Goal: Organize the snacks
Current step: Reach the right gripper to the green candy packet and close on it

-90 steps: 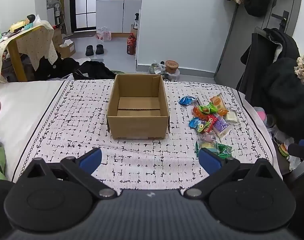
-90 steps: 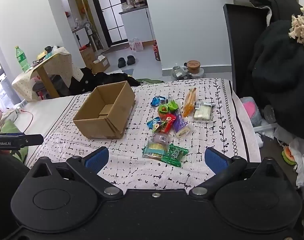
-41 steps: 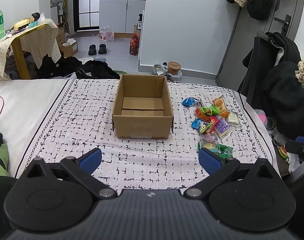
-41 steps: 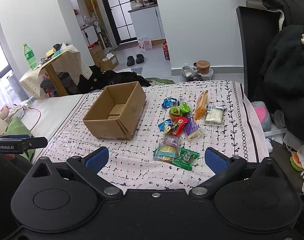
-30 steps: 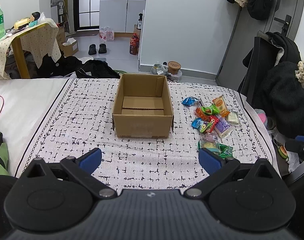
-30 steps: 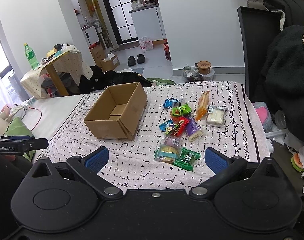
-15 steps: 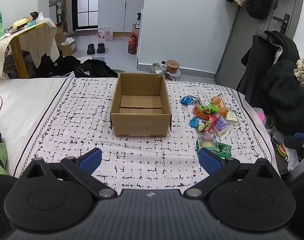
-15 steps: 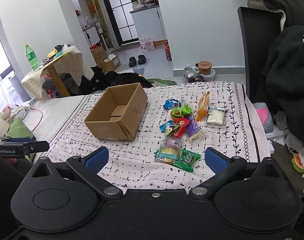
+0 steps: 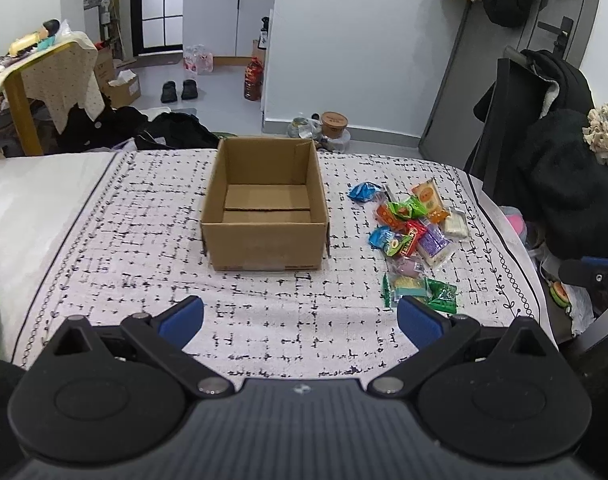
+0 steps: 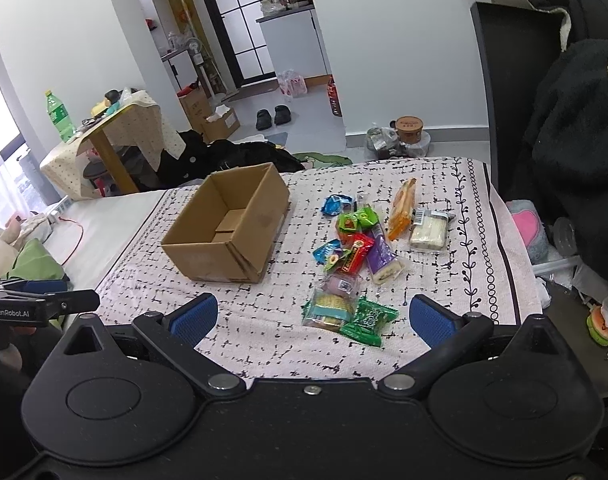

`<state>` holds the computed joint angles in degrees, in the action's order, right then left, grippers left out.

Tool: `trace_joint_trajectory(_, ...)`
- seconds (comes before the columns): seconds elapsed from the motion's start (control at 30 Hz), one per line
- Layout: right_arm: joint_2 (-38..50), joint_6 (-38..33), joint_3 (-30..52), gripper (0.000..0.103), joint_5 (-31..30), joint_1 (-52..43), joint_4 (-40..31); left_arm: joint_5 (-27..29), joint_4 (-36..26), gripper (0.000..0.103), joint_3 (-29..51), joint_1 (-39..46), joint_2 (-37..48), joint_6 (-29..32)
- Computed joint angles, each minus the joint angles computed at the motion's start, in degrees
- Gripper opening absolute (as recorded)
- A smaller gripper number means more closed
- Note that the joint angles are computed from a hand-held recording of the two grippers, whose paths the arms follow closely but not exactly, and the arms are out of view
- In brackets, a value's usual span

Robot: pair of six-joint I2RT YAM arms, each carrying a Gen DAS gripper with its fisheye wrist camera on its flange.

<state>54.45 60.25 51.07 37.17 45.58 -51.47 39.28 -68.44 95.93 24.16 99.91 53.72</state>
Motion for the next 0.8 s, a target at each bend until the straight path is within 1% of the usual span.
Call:
trace_joint_trajectory(0.23,-1.61,-6.29,-4.42,0.103,-5.66,-8.16,5.17,-1.00,3.92,0.102,-3.73,-4.25,-0.49,-2.79)
trace_joint_trajectory(0.37,-1.82,-8.98,-6.61,0.103,-8.46,-11.71,8.03,-1.88,5.20,0.102,-4.55,-6.85,0.25,-5.04)
trace_joint_trajectory(0.43,-1.46,-10.35,-7.59,0.101,-9.93,-13.43,9.53,-2.29,6.13,0.101,-5.07,-8.12,0.57,-6.17)
trace_joint_trajectory(0.5,-0.89,-11.84,-8.63,0.095,-12.03,-15.67,11.31,-2.55,7.67,0.101,-5.87,-9.58,0.92,-7.64)
trace_joint_trajectory(0.67,1.22,-15.36,-10.70,0.086,-16.63,-20.85,15.69,-3.35,10.31,0.100,-7.26,-13.00,2.19,-10.58)
trace_joint_trajectory(0.8,4.01,-17.49,-12.31,0.081,-20.44,-25.04,19.32,-4.19,11.98,0.097,-8.25,-15.81,3.37,-11.77)
